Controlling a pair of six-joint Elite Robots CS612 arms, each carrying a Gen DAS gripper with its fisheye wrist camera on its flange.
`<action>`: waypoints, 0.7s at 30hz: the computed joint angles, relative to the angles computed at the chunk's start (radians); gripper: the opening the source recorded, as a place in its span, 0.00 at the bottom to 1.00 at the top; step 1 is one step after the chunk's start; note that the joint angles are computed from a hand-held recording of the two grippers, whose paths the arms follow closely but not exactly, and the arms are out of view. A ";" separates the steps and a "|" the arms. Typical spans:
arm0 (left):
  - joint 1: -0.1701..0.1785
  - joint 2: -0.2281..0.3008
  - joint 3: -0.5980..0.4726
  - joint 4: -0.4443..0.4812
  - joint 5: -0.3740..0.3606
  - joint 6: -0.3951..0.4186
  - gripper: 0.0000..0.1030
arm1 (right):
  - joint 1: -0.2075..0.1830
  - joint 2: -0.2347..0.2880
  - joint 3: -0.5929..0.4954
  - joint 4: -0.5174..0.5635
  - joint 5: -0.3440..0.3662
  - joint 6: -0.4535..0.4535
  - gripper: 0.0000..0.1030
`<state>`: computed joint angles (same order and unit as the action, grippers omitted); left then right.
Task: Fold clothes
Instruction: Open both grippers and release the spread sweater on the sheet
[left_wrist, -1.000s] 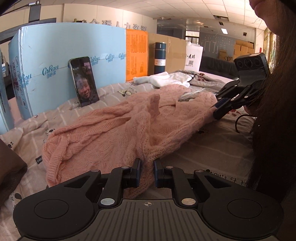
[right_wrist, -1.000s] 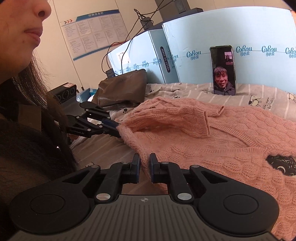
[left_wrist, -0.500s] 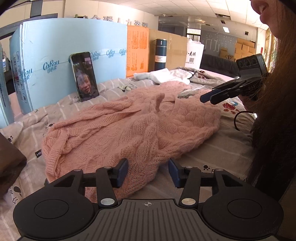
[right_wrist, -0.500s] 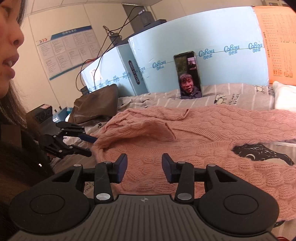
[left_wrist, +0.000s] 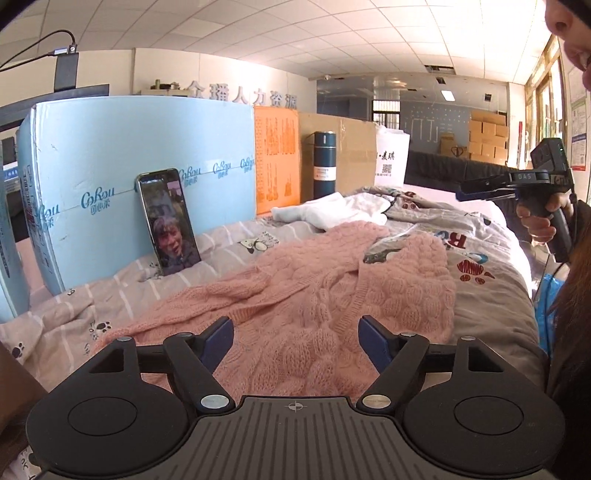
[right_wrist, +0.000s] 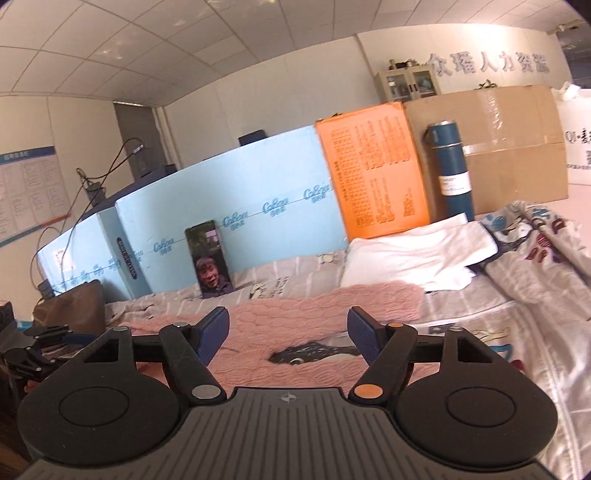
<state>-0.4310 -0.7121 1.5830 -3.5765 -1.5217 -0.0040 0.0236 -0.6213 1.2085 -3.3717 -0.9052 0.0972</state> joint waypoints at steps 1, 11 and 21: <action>-0.004 0.002 -0.004 0.014 0.017 -0.001 0.77 | -0.002 -0.010 0.016 -0.031 -0.053 0.030 0.68; -0.049 -0.013 0.025 0.130 0.168 0.007 0.84 | -0.006 -0.025 0.020 0.158 -0.201 0.201 0.78; -0.088 -0.030 0.063 0.184 0.305 -0.011 0.87 | 0.051 0.068 -0.131 0.361 -0.377 0.292 0.36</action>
